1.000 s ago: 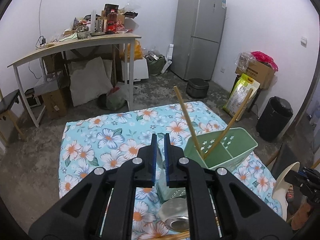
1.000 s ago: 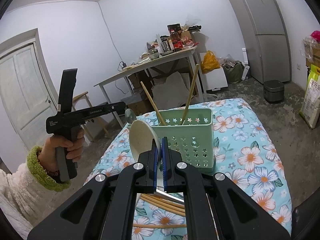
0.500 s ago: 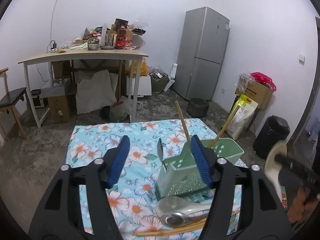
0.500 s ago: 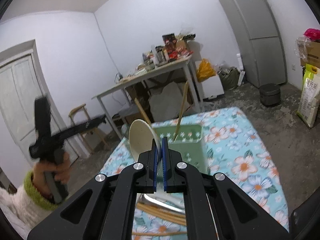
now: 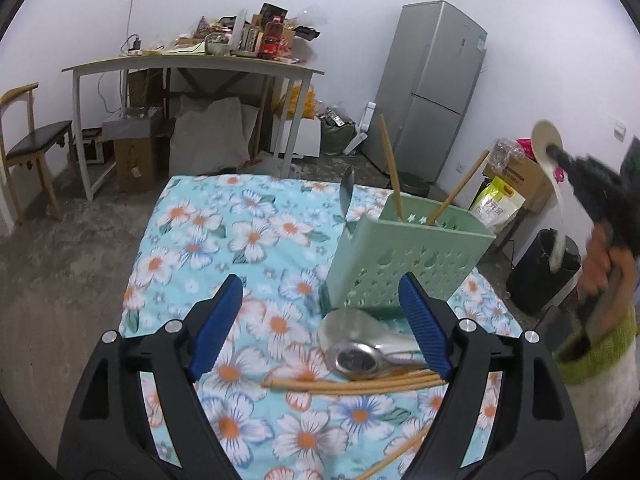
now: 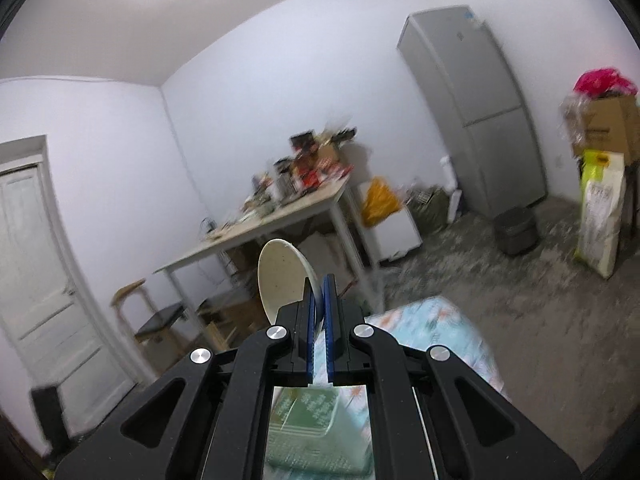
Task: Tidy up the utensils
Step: 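Lower the ladle handle into the green holder and open the right tool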
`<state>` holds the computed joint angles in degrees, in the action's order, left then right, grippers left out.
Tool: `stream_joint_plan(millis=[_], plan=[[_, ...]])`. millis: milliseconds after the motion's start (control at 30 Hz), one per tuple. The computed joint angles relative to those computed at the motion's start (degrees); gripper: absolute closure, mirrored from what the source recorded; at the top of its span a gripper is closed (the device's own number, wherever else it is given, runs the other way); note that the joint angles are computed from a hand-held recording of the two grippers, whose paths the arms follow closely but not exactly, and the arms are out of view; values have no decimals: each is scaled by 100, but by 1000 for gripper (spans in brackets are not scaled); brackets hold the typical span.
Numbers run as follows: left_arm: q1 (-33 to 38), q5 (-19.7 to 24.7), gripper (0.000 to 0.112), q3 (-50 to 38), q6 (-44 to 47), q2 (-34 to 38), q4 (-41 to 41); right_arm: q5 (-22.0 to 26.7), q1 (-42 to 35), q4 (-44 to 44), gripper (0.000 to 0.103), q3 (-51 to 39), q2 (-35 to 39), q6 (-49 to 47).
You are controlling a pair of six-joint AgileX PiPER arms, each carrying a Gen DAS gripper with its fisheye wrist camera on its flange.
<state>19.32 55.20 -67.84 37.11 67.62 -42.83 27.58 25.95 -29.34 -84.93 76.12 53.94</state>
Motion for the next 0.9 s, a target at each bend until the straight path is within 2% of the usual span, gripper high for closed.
stream_joint_plan(millis=[67, 133, 333, 533, 700, 900], plan=[[83, 1, 35, 83, 56, -60, -35, -140, -166, -186, 99, -188, 214, 296], [131, -9, 35, 129, 64, -91, -30, -144, -217, -769, 99, -414, 472, 915], [306, 33, 35, 72, 42, -33, -87, 76, -116, -2140, 99, -1084, 1286, 2370], [449, 39, 35, 66, 32, -12, -80, 205, 153, -2979, 99, -1263, 1849, 3112], [607, 91, 35, 72, 80, 8, -109, 186, 293, -3460, 99, -1045, 1930, 3593], [696, 137, 35, 80, 127, 53, -225, 478, 631, -4199, 98, -849, 2009, 3940]])
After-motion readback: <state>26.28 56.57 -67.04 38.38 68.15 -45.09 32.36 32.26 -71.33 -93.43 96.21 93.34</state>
